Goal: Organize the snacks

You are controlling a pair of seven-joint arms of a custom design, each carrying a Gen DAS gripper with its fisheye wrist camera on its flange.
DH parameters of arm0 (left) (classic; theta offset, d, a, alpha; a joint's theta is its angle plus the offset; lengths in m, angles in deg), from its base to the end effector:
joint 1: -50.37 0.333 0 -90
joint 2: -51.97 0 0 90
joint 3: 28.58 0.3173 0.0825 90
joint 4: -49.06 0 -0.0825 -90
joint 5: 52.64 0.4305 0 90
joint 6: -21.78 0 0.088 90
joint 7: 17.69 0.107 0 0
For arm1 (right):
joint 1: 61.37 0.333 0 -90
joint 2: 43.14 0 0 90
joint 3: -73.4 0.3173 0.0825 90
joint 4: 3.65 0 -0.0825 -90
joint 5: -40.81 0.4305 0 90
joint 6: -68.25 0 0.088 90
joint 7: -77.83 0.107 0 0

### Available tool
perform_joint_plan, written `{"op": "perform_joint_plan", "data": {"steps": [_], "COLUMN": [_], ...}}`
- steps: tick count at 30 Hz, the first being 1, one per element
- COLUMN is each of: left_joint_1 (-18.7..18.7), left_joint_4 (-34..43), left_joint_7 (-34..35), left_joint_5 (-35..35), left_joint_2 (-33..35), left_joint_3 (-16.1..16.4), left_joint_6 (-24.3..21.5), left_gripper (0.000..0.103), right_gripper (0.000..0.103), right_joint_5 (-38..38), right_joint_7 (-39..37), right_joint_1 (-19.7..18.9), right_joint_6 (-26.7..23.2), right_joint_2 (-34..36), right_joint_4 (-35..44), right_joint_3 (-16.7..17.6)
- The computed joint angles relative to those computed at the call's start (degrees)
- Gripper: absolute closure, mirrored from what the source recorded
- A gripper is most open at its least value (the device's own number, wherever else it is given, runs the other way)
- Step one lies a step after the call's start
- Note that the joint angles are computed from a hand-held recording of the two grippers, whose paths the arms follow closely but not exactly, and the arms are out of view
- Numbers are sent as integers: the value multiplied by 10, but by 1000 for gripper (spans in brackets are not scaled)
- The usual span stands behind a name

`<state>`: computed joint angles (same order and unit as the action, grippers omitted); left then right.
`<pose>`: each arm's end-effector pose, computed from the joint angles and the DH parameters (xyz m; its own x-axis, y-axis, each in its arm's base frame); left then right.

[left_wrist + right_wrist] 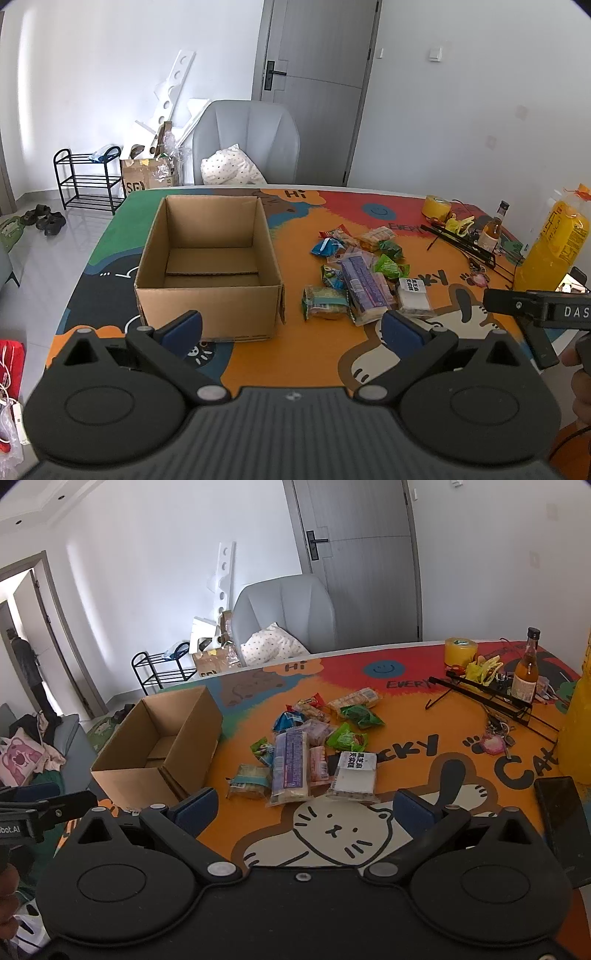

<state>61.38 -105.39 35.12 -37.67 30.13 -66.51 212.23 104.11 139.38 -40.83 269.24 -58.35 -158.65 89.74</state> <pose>0.4109 -0.2385 0.3989 -0.2337 -0.9658 0.1119 -0.6014 0.0532 -0.7972 0.4031 0.1661 0.3716 0.0278 -0.9827 -0.1829 -0.6052 0.1291 -0.7855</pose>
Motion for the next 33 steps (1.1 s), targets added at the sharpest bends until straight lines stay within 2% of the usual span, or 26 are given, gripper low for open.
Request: {"op": "perform_joint_plan", "data": {"steps": [2, 7, 16, 23, 33], "left_joint_1": [-4, -4, -5, -14, -7], "left_joint_4": [-1, 0, -3, -4, -5], "left_joint_7": [-1, -3, -3, 2, 5], "left_joint_5": [1, 3, 3, -2, -13], "left_joint_2": [-1, -1, 1, 5, 6], "left_joint_3": [4, 4, 6, 15, 7], "left_joint_6": [-1, -3, 4, 3, 6], "left_gripper": [0, 0, 0, 0, 0], "right_gripper": [0, 0, 0, 0, 0], "right_joint_5": [-16, -13, -25, 14, 8], "right_joint_7": [15, 16, 27, -7, -2], "right_joint_1": [3, -11, -13, -28, -8], "right_joint_6": [-4, -8, -8, -13, -8], "right_joint_2": [-3, -5, -4, 0, 3], "right_joint_4": [-5, -5, -8, 3, 1], "right_joint_3": [-10, 3, 4, 24, 4]}}
